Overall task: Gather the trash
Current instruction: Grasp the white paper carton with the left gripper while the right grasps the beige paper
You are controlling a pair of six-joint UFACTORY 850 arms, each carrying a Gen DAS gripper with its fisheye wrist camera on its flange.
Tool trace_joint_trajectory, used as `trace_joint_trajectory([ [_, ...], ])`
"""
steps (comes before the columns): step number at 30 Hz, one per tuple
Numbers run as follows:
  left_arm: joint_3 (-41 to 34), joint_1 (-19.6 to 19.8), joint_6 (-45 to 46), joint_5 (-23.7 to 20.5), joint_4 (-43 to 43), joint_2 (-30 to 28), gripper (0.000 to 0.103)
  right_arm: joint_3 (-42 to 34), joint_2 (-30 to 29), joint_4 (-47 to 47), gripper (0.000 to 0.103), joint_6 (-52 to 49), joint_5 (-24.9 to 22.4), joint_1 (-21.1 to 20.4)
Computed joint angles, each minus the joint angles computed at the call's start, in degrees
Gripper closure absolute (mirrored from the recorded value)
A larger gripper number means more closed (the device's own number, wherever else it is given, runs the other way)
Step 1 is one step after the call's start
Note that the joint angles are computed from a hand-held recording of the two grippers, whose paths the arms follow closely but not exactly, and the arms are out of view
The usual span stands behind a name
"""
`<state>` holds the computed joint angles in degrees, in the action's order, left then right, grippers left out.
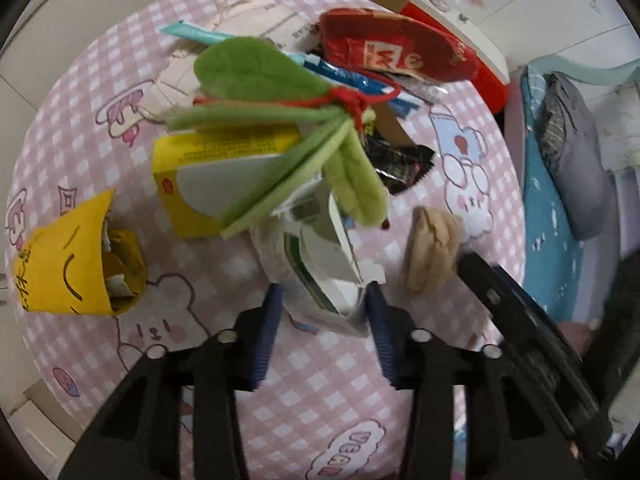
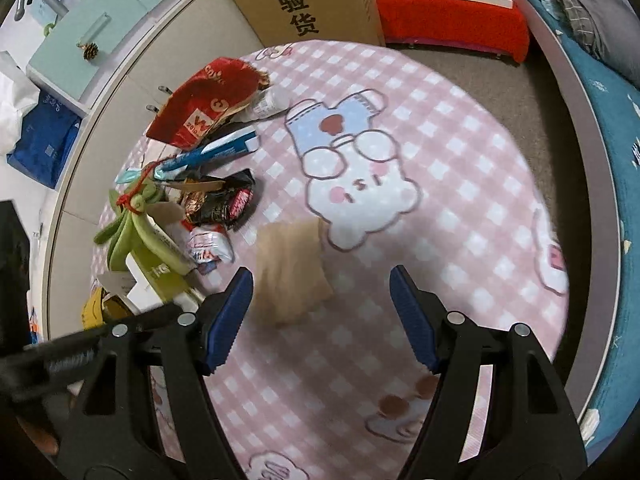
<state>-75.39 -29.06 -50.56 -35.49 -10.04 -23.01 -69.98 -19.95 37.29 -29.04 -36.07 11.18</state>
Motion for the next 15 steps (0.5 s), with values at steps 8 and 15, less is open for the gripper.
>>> trace_joint_trajectory([
  [8, -1.6, -1.6, 4.1, -0.5, 0.1, -0.5, 0.083, -1.0, -1.4, -4.2, 0.076, -0.8, -1.1, 2.1],
  [15, -4.7, -3.6, 2.4, -1.0, 2.9, -1.3, 0.085, 0.4, 0.6, 3.3, 0.097, -7.3, -5.7, -2.0],
])
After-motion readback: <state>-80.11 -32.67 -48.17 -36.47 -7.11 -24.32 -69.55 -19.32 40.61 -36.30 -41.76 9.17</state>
